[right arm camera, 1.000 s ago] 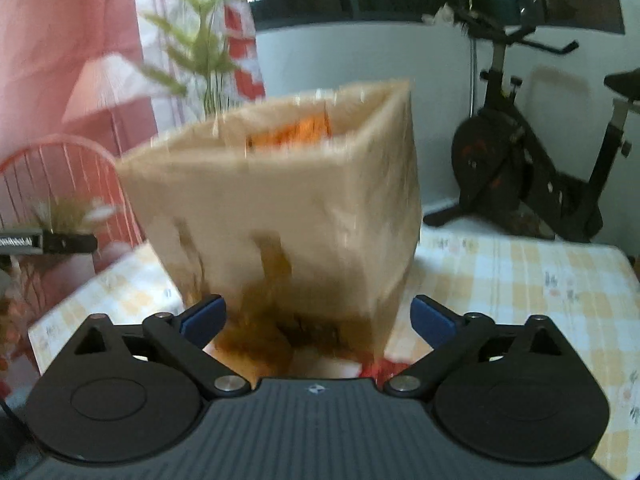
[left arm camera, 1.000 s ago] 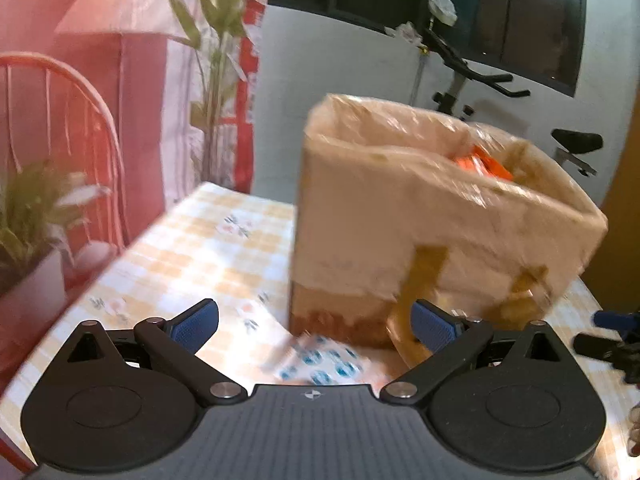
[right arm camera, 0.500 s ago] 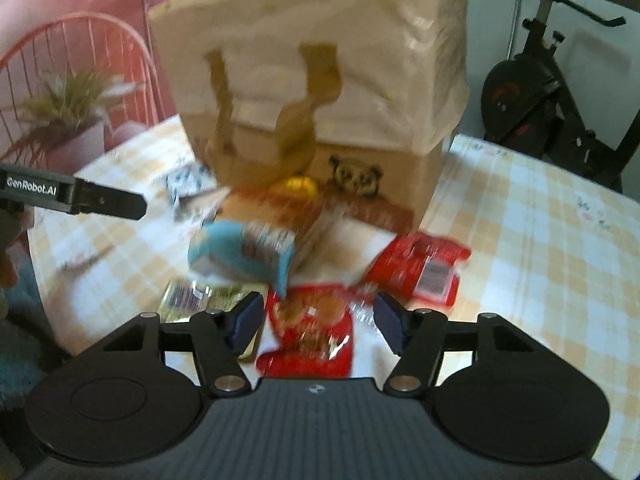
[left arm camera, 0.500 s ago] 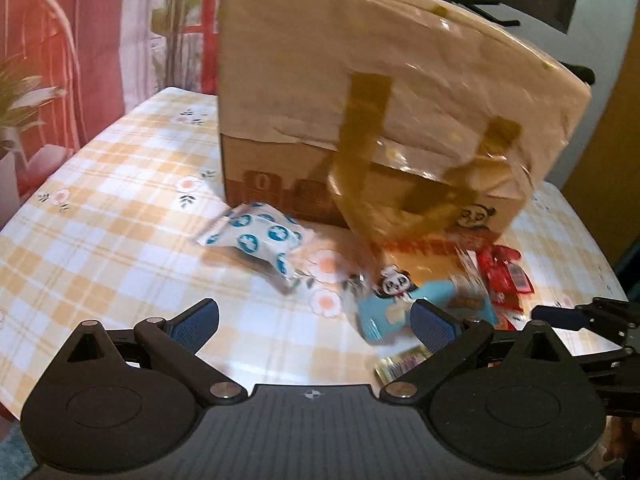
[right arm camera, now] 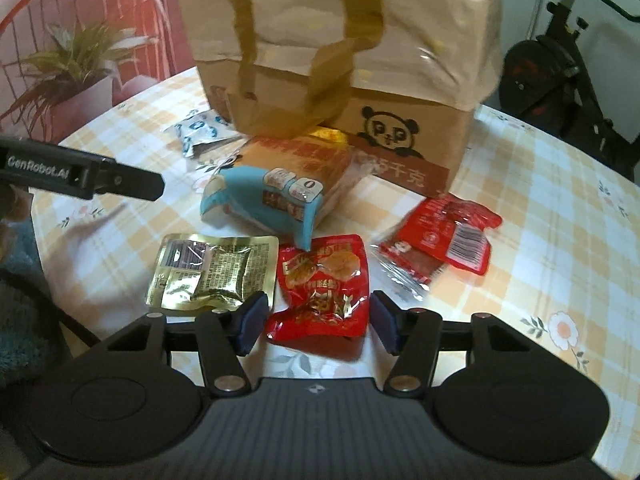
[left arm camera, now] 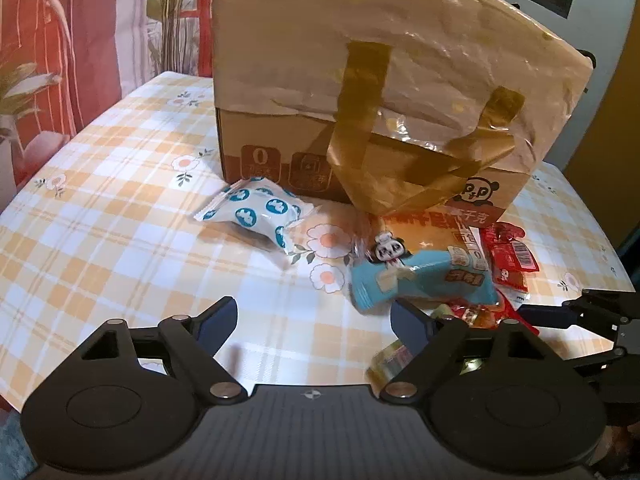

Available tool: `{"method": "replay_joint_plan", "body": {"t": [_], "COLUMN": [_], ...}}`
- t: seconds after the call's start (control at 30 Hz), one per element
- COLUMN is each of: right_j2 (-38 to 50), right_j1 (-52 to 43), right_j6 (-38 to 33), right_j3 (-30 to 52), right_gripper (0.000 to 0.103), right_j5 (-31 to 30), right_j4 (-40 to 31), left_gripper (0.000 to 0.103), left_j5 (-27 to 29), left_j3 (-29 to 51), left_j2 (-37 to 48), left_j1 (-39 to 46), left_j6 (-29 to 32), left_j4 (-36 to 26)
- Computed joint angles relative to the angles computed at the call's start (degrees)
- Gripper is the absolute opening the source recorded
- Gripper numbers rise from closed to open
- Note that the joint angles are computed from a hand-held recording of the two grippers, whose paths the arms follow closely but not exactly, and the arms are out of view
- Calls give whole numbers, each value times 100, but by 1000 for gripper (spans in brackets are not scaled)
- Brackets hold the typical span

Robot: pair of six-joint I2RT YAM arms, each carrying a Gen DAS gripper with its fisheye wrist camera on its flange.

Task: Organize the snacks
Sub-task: 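Move both open tools back down toward the remaining snacks, then grasp the red sausage pack with right tool while left tool grasps gold foil packet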

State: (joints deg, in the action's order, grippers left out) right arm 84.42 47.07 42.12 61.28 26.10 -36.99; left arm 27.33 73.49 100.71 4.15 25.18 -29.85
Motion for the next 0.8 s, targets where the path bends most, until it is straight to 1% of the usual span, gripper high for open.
{"method": "replay_joint_plan", "body": {"t": [0.13,0.3,0.37,0.4,0.6,0.73,0.77,0.8], "right_j2": [257,495,521,500,258,94,28,-32], "right_j1": [-13,65,119,137,61,22,11,11], "right_j6": [-115,-334,-365,-360,-2,317,398,474], "right_j3": [233,377,382,368,162,22,-49,-116], "right_gripper": [59,59,54,47,47,47,47,47], "right_j5": [-112,-151,-21,38,234,377,379,391], "right_j4": [70,336,353,356,196,69,92,111], "left_gripper": [81,77,77,77,78,78,78,79], "left_j5": [74,257,297,326,508,380,314,263], "left_j3": [70,26,-27,-41,-215,-408,-469,-610], "left_j2": [101,151,144,138,-8,-66,-75,-156], "left_j1": [37,61,40,23,-116,-295,-348,-394], "left_j6": [85,374,481,526,960,1405,1461,1505], "left_j4": [-154,-285,-324,-351,-525,-629,-613,-460]}}
